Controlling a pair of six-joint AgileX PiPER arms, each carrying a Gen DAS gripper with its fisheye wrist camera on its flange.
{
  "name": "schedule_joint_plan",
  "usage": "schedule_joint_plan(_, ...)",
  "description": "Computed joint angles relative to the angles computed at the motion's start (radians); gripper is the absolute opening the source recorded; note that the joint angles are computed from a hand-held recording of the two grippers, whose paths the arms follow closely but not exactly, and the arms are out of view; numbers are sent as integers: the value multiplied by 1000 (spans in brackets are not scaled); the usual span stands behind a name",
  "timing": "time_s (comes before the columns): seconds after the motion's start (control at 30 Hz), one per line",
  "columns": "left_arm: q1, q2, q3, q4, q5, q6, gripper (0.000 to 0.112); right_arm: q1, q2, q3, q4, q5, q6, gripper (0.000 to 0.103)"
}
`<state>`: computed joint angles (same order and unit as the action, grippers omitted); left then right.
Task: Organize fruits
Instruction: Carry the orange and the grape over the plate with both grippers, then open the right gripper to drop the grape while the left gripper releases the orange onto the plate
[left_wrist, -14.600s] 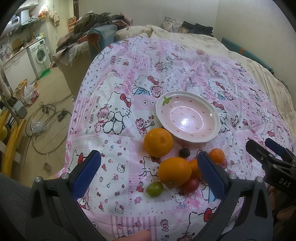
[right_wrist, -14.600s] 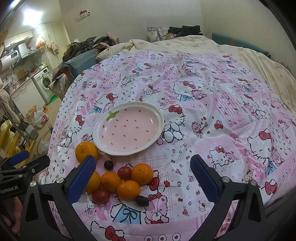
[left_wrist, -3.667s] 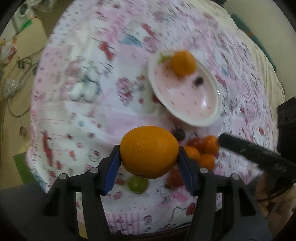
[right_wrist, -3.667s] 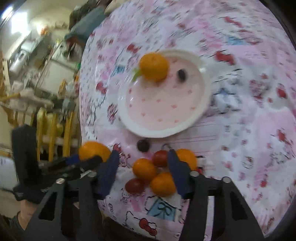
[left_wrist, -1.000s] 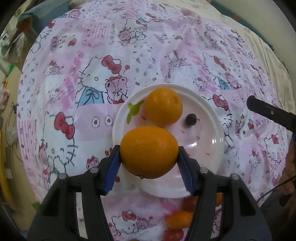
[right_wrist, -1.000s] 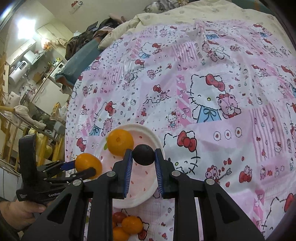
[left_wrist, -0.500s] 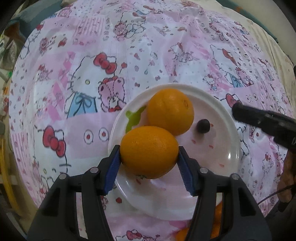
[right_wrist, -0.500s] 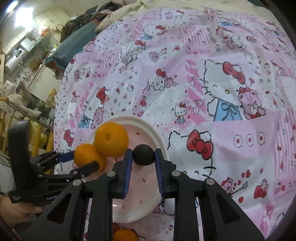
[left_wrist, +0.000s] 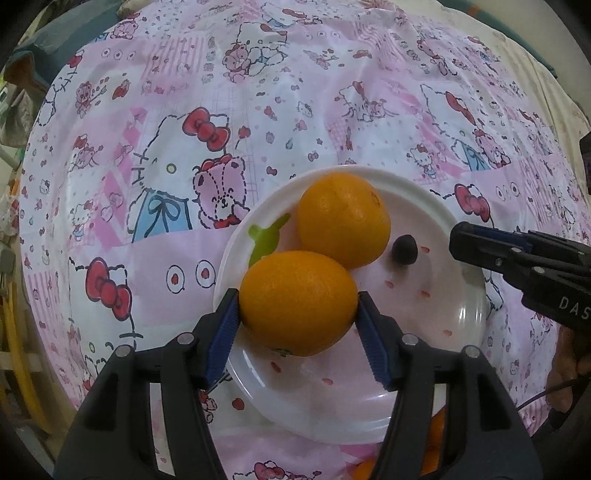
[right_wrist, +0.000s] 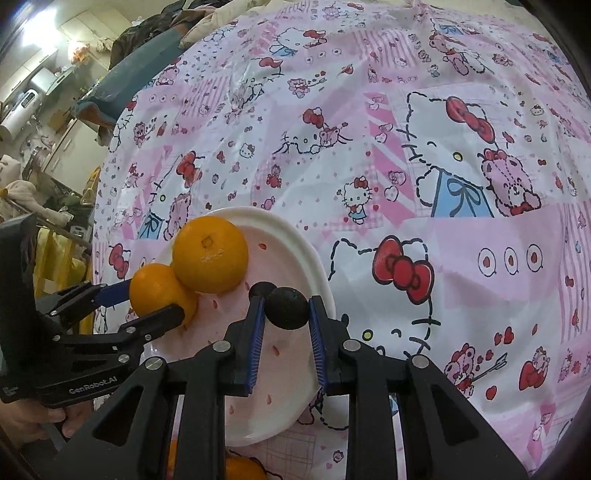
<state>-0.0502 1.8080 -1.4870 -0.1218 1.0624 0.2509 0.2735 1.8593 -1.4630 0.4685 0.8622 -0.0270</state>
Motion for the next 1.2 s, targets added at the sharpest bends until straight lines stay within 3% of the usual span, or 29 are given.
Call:
schedule_joint_plan(0.13, -3, -4, 1, -5, 5, 0, 63, 7, -3, -3, -20, -5, 21, 28)
schedule_joint_plan(0.2, -6, -15, 8, -5, -4, 0, 76, 5, -8, 3, -17, -12, 22, 28)
schedule_joint_plan(0.3, -6, -37, 23, -1, -29, -3, 85, 2, -10, 7, -12, -11, 21, 28)
schedule_joint_plan(0.7, 12, -55, 22, -30, -19, 11, 85, -4, -21, 7, 13, -12, 6, 29)
schedule_joint_plan(0.77, 13, -66, 26, -32, -25, 15, 85, -7, -24, 2, 13, -3, 8, 32)
schedule_joint_plan(0.9, 23, -91, 37, -38, -40, 19, 85, -11, -60, 26, 19, -19, 17, 57)
schedule_joint_plan(0.97, 34, -104, 41, -50, -40, 23, 85, -13, -79, 31, 19, -16, 19, 58)
schedule_joint_plan(1.2, 82, -178, 74, -82, -34, 22, 85, -4, -168, 73, 15, -18, 65, 79)
